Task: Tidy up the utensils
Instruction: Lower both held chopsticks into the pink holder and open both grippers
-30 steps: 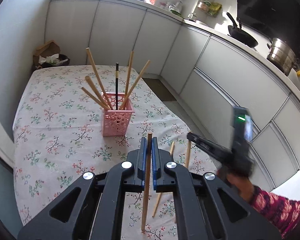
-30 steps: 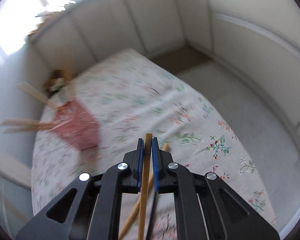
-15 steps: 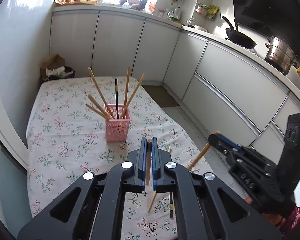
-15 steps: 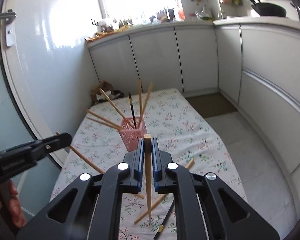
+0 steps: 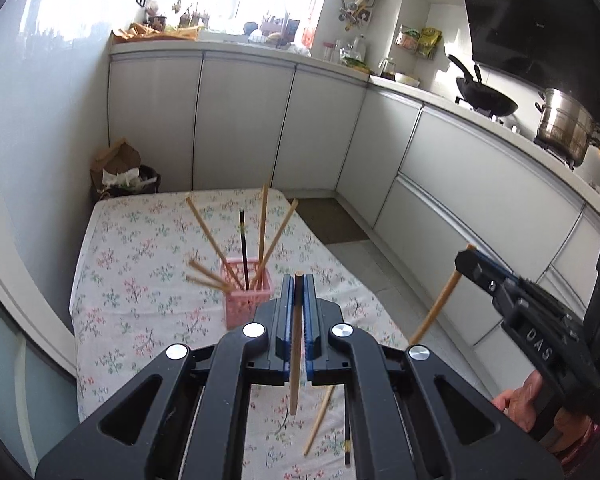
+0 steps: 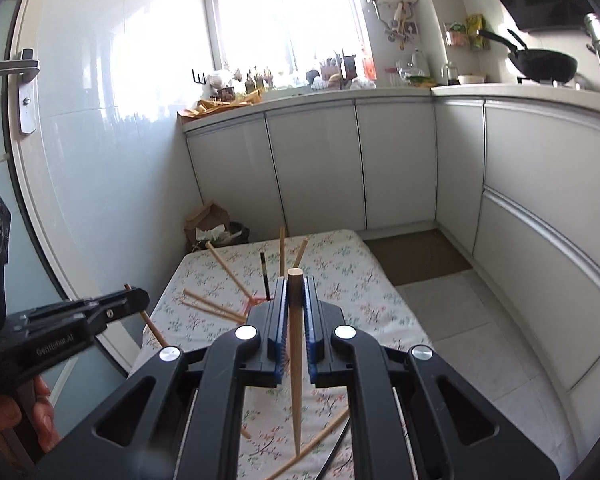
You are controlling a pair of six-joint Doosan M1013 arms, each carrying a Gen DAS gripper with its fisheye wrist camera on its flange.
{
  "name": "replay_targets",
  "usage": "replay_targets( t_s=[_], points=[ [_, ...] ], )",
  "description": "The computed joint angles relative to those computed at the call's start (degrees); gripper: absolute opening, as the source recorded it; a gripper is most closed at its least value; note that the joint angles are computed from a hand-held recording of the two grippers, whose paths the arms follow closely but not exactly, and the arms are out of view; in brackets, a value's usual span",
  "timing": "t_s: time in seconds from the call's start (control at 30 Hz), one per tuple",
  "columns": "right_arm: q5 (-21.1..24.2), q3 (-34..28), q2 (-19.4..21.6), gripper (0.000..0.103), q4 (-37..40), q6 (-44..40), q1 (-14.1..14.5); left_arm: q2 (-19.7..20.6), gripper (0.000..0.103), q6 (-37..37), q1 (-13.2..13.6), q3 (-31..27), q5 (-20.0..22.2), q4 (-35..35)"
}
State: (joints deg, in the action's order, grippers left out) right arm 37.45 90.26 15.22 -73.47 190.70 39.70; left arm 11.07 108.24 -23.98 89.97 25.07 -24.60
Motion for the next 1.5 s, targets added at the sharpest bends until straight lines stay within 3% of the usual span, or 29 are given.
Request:
replay_targets(
  t_s=[0.17, 0.37, 0.7, 1.03, 1.2, 1.3, 1.37, 1.5],
  points=[
    [0.5, -1.6, 0.6, 0.008, -0.5, -1.4, -0.7, 1.1, 0.004, 1.1, 0.1, -3.2, -1.5, -2.3],
    [-0.6, -3.5, 1.4, 0.008, -1.7, -1.2, -1.9, 3.1, 0.004, -0.7, -0.5, -8.0, -3.2, 0.1],
    [-2.8, -7.0, 3.4, 0.008, -1.7, -1.7, -4.0, 9.0, 0.004, -20.7, -1.1, -15.7, -4.1, 22.6],
    [-4.6, -10.7, 6.7, 0.008, -1.8, -0.6, -5.4, 14.8, 0.005, -27.3, -0.6, -18.9, -0.3, 29.6],
    [-5.2, -12.2, 8.0, 0.008, -2.7, 0.2, -5.6, 12.5, 0.01, -26.5, 0.5, -14.6, -5.6, 26.7],
    [-5.7, -13.6, 9.0, 0.008, -2.5, 0.1, -5.7, 10.2, 0.027, -27.3, 0.9, -12.1, -8.9, 27.5],
    [-5.6, -14.7, 9.9, 0.008, -2.8, 0.1, -5.7, 9.0, 0.035, -30.0, 1.0, -10.5, -10.5, 30.3],
    [-5.1, -17.0, 11.8, 0.008, -4.5, 0.5, -5.5, 7.8, 0.035, -37.3, 1.1, -8.6, -11.0, 39.4]
  ],
)
